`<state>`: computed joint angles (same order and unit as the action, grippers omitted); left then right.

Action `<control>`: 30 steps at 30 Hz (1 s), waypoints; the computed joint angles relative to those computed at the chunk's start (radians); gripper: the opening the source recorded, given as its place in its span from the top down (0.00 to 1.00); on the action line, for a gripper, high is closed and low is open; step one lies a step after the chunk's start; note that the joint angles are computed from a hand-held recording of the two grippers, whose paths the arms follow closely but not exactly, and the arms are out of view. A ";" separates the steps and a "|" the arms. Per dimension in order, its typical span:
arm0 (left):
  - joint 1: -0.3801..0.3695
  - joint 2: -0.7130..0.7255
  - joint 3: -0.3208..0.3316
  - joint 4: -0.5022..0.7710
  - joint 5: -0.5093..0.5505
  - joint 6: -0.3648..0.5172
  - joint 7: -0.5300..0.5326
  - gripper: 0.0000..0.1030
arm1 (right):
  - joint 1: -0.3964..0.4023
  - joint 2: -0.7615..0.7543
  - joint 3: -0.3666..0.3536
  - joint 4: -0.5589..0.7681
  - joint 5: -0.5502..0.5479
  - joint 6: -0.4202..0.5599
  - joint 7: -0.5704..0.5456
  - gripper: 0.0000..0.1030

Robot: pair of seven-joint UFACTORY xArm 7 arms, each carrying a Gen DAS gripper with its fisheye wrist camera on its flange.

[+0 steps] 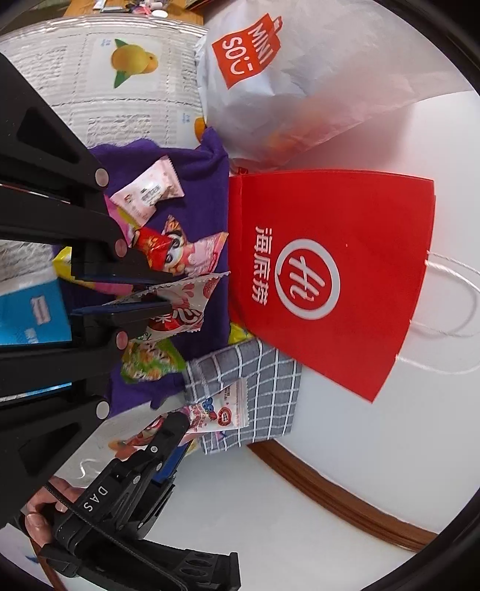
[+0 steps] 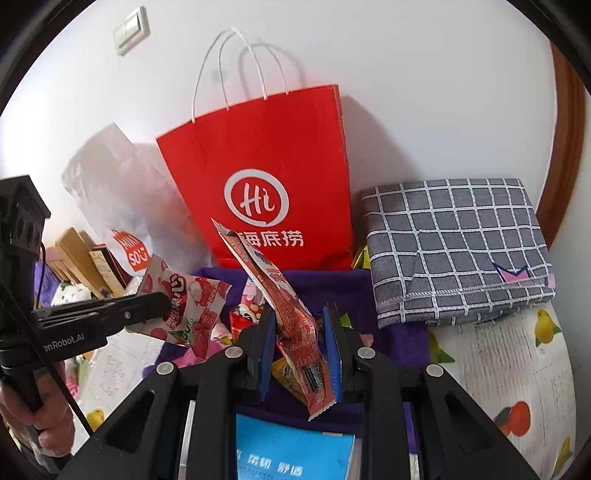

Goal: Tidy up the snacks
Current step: 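Carry both held packets up over the purple towel, then open both tools to drop the strip and candy bag onto the towel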

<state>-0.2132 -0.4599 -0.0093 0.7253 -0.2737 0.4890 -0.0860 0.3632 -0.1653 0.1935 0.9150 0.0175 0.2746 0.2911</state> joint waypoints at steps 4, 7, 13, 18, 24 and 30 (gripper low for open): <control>-0.021 0.054 0.039 0.012 -0.055 -0.042 0.046 0.91 | 0.002 0.062 -0.005 0.033 0.005 -0.013 -0.020 0.76; -0.023 0.099 0.048 0.020 -0.083 -0.058 0.077 0.91 | 0.010 0.111 -0.011 0.055 0.033 -0.009 -0.068 0.76; -0.009 0.159 0.050 0.033 -0.142 -0.046 0.126 0.91 | 0.003 0.220 -0.009 0.119 0.133 0.067 -0.172 0.76; 0.005 0.182 0.040 0.037 -0.173 -0.036 0.150 0.91 | -0.003 0.246 -0.021 0.124 0.076 0.082 -0.131 0.76; 0.014 0.202 0.021 0.047 -0.177 -0.028 0.148 0.91 | -0.021 0.265 -0.028 0.150 0.050 0.163 -0.105 0.76; 0.007 0.219 0.023 0.061 -0.211 -0.012 0.172 0.91 | -0.010 0.256 -0.029 0.150 -0.031 0.190 -0.079 0.75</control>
<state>-0.2061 -0.2413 0.0137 0.7863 -0.4845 0.4773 0.0860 0.3527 0.0910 0.1642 1.0650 -0.0133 0.4646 0.2125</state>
